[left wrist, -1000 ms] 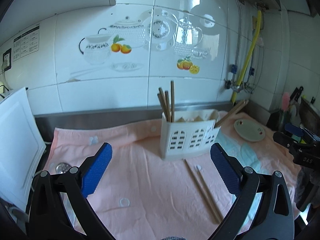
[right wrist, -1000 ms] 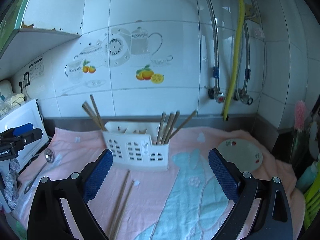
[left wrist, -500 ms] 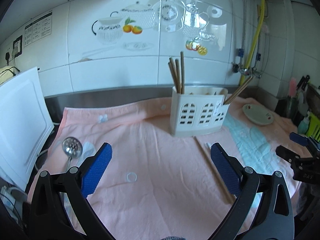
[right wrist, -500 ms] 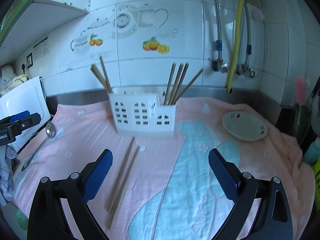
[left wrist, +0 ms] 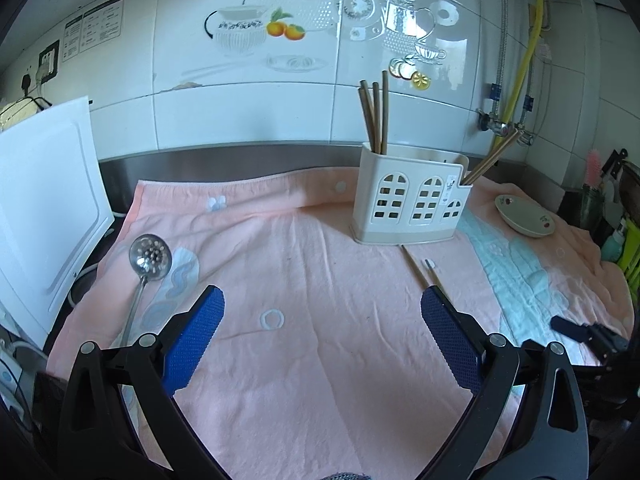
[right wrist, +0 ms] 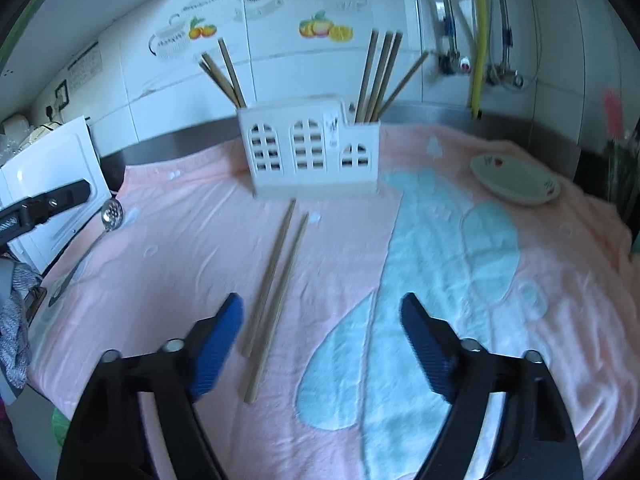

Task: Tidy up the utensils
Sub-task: 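Move the right tool to a remaining loose chopstick and close on it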

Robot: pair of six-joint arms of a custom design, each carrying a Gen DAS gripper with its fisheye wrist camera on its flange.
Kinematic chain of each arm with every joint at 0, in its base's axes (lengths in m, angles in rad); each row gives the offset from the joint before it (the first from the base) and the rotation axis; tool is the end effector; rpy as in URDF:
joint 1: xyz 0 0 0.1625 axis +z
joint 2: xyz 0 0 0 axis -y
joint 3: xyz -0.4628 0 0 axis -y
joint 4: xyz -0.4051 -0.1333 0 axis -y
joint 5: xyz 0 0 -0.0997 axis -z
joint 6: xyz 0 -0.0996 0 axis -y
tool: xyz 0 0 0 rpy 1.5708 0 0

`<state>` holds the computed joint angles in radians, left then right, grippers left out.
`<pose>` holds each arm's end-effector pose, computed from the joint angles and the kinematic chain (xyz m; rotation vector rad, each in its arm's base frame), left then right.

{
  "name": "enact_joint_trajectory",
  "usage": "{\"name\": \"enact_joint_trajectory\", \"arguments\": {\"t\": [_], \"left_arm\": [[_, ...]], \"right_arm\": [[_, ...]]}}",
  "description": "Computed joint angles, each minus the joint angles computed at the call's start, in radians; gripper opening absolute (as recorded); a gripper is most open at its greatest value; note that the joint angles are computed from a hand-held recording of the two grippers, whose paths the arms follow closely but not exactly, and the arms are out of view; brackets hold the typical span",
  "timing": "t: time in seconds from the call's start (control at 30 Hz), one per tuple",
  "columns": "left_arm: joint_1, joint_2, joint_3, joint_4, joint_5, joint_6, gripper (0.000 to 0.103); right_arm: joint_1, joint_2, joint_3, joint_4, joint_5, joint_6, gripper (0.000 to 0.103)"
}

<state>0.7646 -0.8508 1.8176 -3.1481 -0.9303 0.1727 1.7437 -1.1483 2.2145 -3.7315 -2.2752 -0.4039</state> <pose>-0.3448 -0.5979 0.1687 0.9581 2.3623 -1.0211 0.1536 -0.4795 0.2838 0.1448 -2.1238 1.1694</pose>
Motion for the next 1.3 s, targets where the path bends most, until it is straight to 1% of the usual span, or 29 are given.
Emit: {"name": "enact_joint_trajectory", "arguments": {"t": [0.07,0.1,0.17,0.2,0.27,0.3,0.43,0.53,0.63,0.7,0.83,1.1,1.23,1.3], "left_arm": [[0.003,-0.003,0.006,-0.005,0.004,-0.002,0.097],[0.006,-0.005,0.009,-0.006,0.002,-0.007,0.097],[0.011,-0.011,0.014,-0.003,-0.005,-0.017,0.097],[0.012,-0.013,0.016,-0.003,-0.005,-0.018,0.097],[0.014,-0.015,0.022,-0.008,0.000,-0.015,0.097],[0.016,-0.017,0.023,-0.008,-0.001,-0.018,0.097],[0.023,-0.023,0.030,-0.006,-0.003,-0.033,0.097],[0.028,-0.028,0.035,-0.004,-0.005,-0.044,0.097],[0.032,-0.028,0.037,0.002,-0.005,-0.050,0.097],[0.033,-0.028,0.038,0.004,-0.006,-0.054,0.097],[0.035,-0.027,0.040,0.005,-0.010,-0.059,0.097],[0.035,-0.019,0.036,0.017,-0.017,-0.071,0.097],[0.033,-0.015,0.039,0.018,-0.013,-0.076,0.097],[0.033,-0.014,0.039,0.021,-0.014,-0.082,0.097]], "right_arm": [[-0.007,0.002,-0.002,0.035,0.010,0.030,0.067],[-0.009,0.006,-0.006,0.055,0.014,0.043,0.065],[-0.011,0.018,-0.018,0.079,0.007,0.059,0.057],[-0.014,0.022,-0.025,0.099,0.012,0.071,0.055],[-0.016,0.030,-0.034,0.120,0.012,0.090,0.046],[-0.019,0.033,-0.041,0.145,0.018,0.103,0.045],[-0.024,0.050,-0.058,0.188,0.023,0.123,0.030],[-0.031,0.056,-0.072,0.223,0.031,0.148,0.023],[-0.035,0.062,-0.083,0.246,0.036,0.160,0.019],[-0.036,0.068,-0.089,0.250,0.032,0.159,0.013],[-0.040,0.083,-0.100,0.262,0.015,0.175,0.010],[-0.034,0.106,-0.114,0.234,-0.015,0.151,0.009],[-0.040,0.098,-0.111,0.233,-0.004,0.161,0.007],[-0.039,0.097,-0.108,0.222,-0.010,0.155,0.007]]}}
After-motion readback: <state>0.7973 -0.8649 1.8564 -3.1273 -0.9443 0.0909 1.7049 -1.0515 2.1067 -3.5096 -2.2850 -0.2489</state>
